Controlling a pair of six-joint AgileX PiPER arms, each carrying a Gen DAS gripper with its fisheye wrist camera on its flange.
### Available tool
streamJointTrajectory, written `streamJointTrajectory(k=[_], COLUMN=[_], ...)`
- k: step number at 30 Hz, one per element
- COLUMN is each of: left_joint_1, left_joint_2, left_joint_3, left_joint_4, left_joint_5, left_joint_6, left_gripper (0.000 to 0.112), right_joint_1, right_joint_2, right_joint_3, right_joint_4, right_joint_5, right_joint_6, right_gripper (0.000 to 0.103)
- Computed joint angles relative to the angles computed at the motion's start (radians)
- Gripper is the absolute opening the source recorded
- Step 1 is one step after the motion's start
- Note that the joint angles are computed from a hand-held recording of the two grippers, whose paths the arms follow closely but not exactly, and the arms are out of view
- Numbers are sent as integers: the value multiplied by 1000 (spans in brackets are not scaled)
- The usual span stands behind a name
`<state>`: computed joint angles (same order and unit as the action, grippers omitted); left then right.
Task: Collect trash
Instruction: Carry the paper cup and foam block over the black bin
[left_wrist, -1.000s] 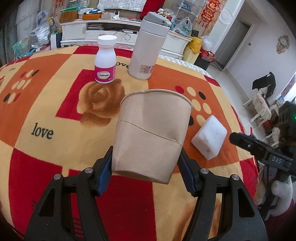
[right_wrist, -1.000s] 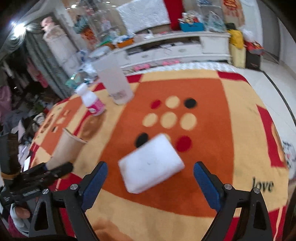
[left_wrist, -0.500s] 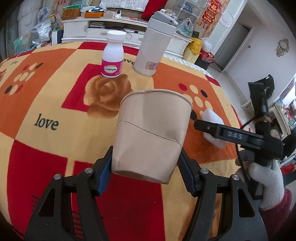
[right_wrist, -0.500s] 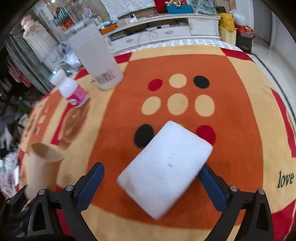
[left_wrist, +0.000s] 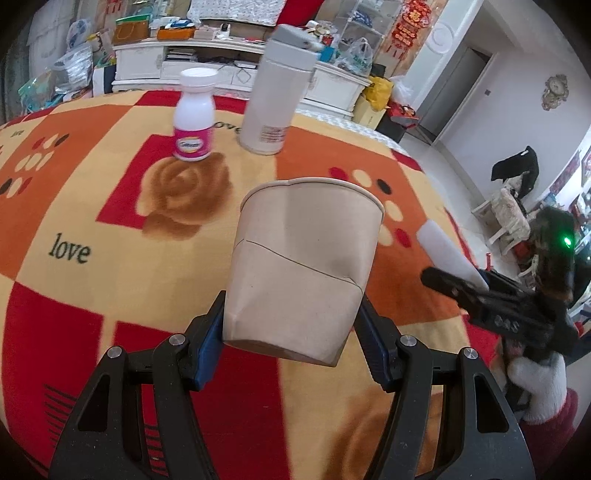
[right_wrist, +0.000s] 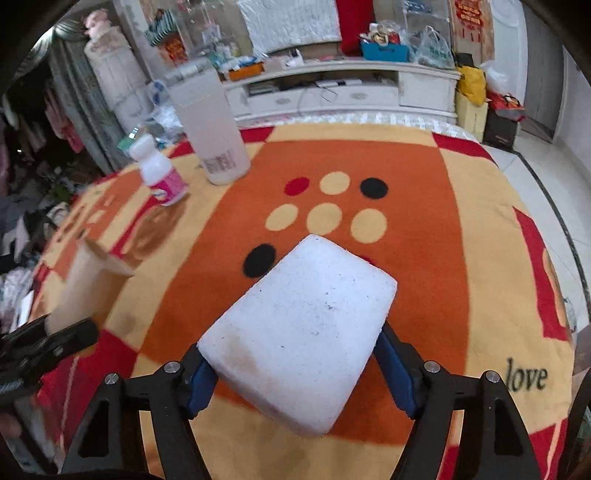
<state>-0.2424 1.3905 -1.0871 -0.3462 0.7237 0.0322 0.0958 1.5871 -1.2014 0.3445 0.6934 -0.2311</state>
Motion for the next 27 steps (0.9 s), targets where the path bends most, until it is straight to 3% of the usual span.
streamJointTrajectory(k=[7,13,21,27], left_joint_1=[-199,-370,-549,-640], left_joint_2=[29,97,235,341], left_joint_3=[-48,-124,-294,-425], left_joint_4=[147,258,329,339], left_joint_5=[-17,-21,6,32], left_joint_6=[-187,-334,-432,-456], left_gripper=[64,64,64,64], right_joint_1=[-109,-307,-659,-935], right_joint_2=[-160,-264,-337,-306], right_joint_3=[132,206,232,186], right_joint_4=[58,132,241,289], right_joint_5=[17,89,223,319], right_joint_6=[-141,-314,-569,-725], right_gripper=[74,74,75,75])
